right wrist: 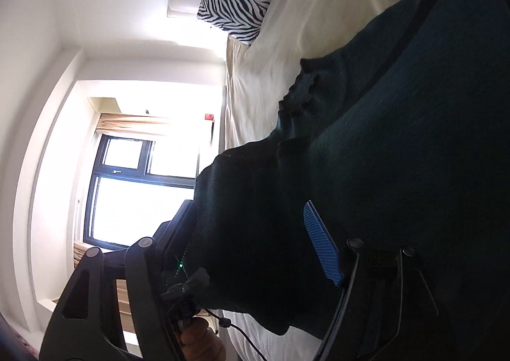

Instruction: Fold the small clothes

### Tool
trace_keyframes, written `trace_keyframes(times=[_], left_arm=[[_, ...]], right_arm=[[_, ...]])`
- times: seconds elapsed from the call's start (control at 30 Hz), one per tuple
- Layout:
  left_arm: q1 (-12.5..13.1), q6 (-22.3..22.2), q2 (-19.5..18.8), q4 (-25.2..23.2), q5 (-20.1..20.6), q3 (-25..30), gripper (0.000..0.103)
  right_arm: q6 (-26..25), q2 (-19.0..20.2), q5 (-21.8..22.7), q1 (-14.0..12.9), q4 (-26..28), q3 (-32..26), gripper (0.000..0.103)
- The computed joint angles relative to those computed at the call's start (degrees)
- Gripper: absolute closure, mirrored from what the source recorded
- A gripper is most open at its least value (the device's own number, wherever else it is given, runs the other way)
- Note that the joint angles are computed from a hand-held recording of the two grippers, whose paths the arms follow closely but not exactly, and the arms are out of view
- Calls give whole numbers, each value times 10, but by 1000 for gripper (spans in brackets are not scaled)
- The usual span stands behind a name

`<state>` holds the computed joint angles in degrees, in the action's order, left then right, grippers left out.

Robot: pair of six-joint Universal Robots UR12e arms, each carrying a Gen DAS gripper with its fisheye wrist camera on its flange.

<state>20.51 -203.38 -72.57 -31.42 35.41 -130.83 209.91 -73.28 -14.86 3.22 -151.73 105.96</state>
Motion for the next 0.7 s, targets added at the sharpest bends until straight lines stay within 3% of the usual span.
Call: trace_keyframes(times=[0.07,0.13,0.23,0.27,0.3,0.53,0.7], left_arm=[[-41,-4,-30,20,29,13,92],[-70,-11,-53,22,53,21,84],[-78,-24,-71,46,25,15,65],[-77,-21,-69,49,20,12,52],[-75,-18,-65,56,15,8,42],[-24,16,5,35,-3,-24,39],[9,22,35,8,-8,-44,36]], right_arm=[[-13,1,7,-10,27,3,32],[-42,-2,5,-20,66,9,32],[-67,2,22,-30,93,17,33],[-65,5,28,-32,87,19,33],[-76,5,29,-31,97,18,33],[-187,-11,-18,-17,215,-5,33],[-256,-20,-97,-4,285,-30,43]])
